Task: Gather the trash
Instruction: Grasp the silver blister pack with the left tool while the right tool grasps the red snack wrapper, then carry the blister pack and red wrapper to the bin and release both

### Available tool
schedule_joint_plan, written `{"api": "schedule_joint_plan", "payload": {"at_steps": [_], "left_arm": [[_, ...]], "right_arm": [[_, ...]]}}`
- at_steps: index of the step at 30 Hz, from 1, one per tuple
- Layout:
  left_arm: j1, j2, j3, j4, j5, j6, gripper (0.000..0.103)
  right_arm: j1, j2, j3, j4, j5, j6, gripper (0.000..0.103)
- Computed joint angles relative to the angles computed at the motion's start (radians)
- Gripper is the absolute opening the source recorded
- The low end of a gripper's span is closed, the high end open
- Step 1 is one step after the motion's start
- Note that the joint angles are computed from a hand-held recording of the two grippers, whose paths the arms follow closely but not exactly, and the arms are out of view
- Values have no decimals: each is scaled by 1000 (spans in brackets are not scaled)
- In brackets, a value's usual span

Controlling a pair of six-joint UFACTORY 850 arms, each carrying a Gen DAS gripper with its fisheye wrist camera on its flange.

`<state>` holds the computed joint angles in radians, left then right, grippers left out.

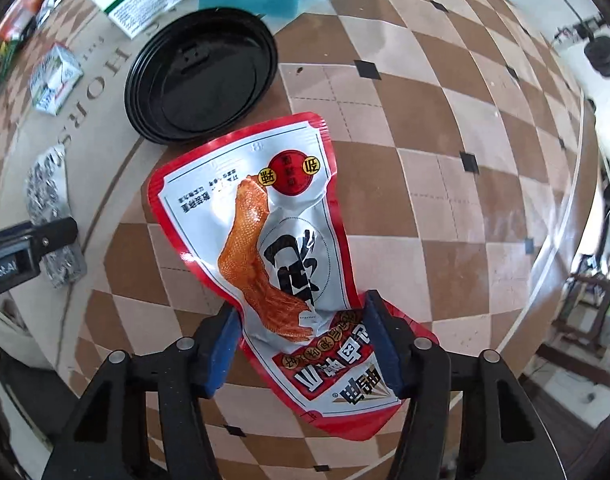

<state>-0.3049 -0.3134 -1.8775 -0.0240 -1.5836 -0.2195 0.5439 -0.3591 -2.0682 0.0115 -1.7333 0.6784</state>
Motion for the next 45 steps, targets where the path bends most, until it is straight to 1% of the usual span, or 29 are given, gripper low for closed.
{"api": "schedule_joint_plan", "payload": {"at_steps": [1, 2, 5, 7, 8, 11, 14, 16, 17, 20, 23, 26, 27, 28, 29, 30, 33, 35, 37, 39, 40, 42, 45], "left_arm": [[5, -1, -8, 1, -4, 7, 46], [13, -3, -13, -3, -9, 14, 44], [59, 10, 6, -65, -14, 20, 44], [73, 13, 9, -85, -16, 15, 43], [79, 12, 7, -84, -18, 15, 43], [69, 13, 13, -86, -7, 20, 43], [49, 19, 10, -79, 1, 28, 42], [33, 18, -8, -71, 10, 27, 31], [31, 20, -18, -74, 13, 31, 22], [37, 12, -48, -86, 0, 48, 20], [42, 1, -74, -92, -11, 50, 17], [46, 16, -66, -98, -3, 53, 14], [45, 18, -75, -100, -5, 53, 9], [45, 16, -88, -106, -9, 58, 8], [37, -9, -143, -114, -27, 47, 7], [35, -12, -158, -120, -31, 52, 5], [15, -34, -210, -116, -49, 82, 4], [3, -43, -225, -123, -46, 101, 6], [-16, -64, -244, -101, -53, 116, 10], [-28, -83, -253, -78, -62, 130, 11], [-33, -91, -253, -71, -75, 126, 10], [-37, -88, -249, -80, -75, 120, 5], [-43, -67, -249, -63, -66, 130, 5]], "right_arm": [[-4, 11, 13, 1, 12, 7, 58], [-7, 23, 23, 2, 21, 15, 57], [-25, 57, 52, 41, 57, 50, 54], [-8, 73, 59, 58, 73, 94, 54], [-11, 82, 64, 61, 82, 104, 54], [-21, 102, 76, 76, 96, 124, 54], [-18, 111, 72, 67, 85, 132, 54], [-20, 105, 49, 64, 69, 132, 54], [-22, 108, 48, 62, 67, 132, 54], [-25, 131, 70, 60, 79, 140, 54], [-12, 124, 61, 57, 91, 166, 54], [1, 128, 58, 49, 98, 187, 54], [0, 130, 57, 48, 99, 189, 54], [-2, 128, 52, 49, 101, 187, 54], [-3, 131, 51, 47, 102, 188, 54], [-3, 136, 50, 45, 102, 188, 54], [-4, 137, 44, 39, 105, 193, 54], [-7, 144, 53, 41, 109, 196, 54], [-11, 153, 68, 50, 114, 202, 54], [-18, 161, 81, 62, 117, 207, 54], [-21, 165, 89, 69, 120, 209, 54], [-22, 167, 94, 73, 123, 212, 54], [-20, 164, 85, 64, 125, 210, 54]]}}
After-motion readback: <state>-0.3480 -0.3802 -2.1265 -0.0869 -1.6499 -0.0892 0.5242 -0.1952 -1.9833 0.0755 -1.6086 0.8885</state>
